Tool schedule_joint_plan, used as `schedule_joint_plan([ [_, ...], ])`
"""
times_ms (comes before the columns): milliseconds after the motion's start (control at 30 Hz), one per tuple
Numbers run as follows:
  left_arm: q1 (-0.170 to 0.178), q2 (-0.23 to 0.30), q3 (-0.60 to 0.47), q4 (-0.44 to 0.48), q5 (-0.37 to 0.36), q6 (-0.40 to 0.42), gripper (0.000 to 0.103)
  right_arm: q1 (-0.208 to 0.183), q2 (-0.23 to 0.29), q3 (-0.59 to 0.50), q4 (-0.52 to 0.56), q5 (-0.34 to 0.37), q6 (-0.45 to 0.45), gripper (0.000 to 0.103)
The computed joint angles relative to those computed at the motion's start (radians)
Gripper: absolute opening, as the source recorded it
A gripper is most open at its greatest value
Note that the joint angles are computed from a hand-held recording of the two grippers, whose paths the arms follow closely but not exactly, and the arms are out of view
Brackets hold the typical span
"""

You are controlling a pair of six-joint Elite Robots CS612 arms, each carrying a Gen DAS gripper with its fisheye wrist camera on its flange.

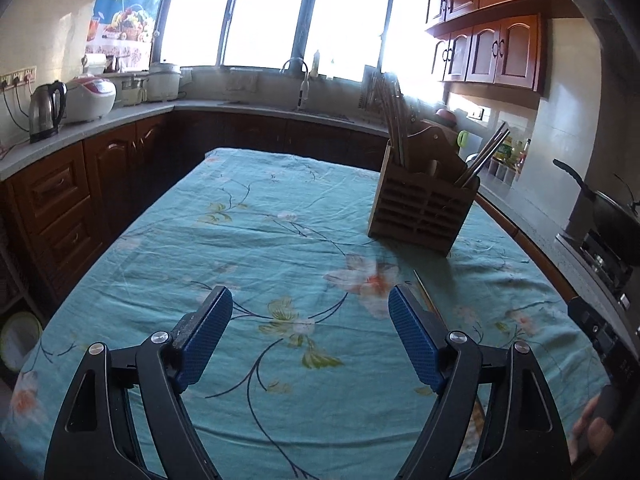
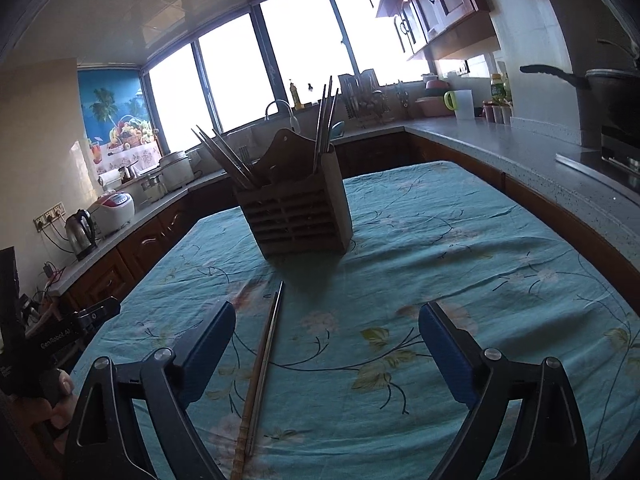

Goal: Organize utensils

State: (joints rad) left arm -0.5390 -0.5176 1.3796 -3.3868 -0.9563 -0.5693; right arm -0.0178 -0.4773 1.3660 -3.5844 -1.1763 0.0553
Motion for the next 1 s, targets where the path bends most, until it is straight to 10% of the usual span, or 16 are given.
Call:
schedule_joint_plan([
  [300, -0.040, 0.017, 0.027, -0.186, 0.146, 0.118, 0.103, 0.005, 0.016, 0.050, -0.346, -0.070, -0.065, 0.103],
  [1000, -0.058, 0.023, 0.044, -0.128, 0.144, 0.119, 0.103, -0.009, 0.023, 0.087, -0.329, -0.099, -0.042, 0.103],
])
